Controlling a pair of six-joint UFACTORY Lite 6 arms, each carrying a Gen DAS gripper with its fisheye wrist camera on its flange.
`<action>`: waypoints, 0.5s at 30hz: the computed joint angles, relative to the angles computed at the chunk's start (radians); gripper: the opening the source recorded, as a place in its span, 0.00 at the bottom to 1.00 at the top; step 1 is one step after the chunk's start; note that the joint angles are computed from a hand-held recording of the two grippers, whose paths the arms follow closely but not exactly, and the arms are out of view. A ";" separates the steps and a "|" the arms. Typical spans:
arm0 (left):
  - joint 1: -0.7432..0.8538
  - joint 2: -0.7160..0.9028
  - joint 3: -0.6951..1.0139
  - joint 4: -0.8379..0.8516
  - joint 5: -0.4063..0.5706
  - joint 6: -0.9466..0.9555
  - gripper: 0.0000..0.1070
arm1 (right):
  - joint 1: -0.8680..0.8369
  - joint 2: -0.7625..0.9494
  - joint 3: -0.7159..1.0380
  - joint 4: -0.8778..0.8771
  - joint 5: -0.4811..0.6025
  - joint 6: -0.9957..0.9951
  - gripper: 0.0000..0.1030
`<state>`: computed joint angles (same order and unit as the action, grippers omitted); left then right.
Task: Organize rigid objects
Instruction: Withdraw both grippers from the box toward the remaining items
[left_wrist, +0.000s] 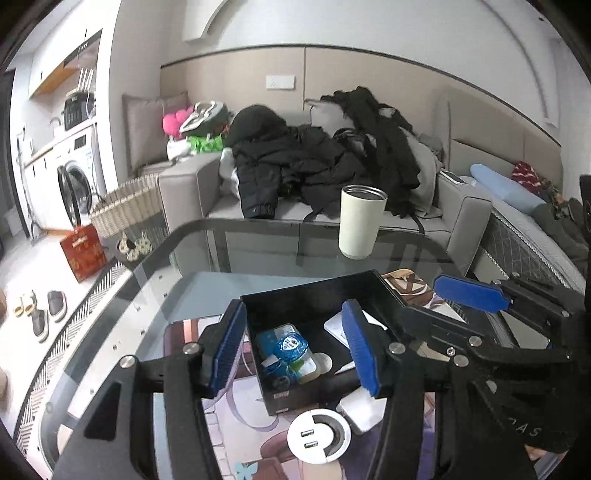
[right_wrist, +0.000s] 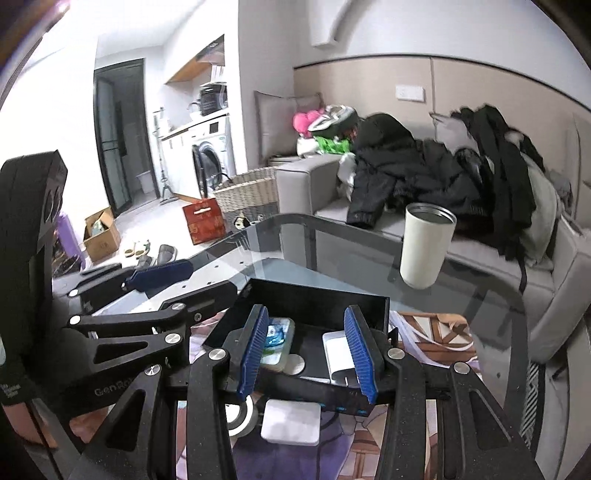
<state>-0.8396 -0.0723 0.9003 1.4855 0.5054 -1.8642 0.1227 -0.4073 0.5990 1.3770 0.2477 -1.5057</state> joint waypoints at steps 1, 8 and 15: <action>-0.013 -0.017 -0.017 0.016 0.012 -0.015 0.51 | 0.001 -0.023 -0.015 -0.017 0.005 0.013 0.43; -0.114 -0.117 -0.134 0.057 0.095 -0.057 0.55 | -0.066 -0.219 -0.141 -0.108 0.100 0.055 0.47; -0.074 -0.052 -0.136 -0.022 0.000 0.014 0.55 | -0.083 -0.178 -0.167 -0.184 0.070 0.115 0.48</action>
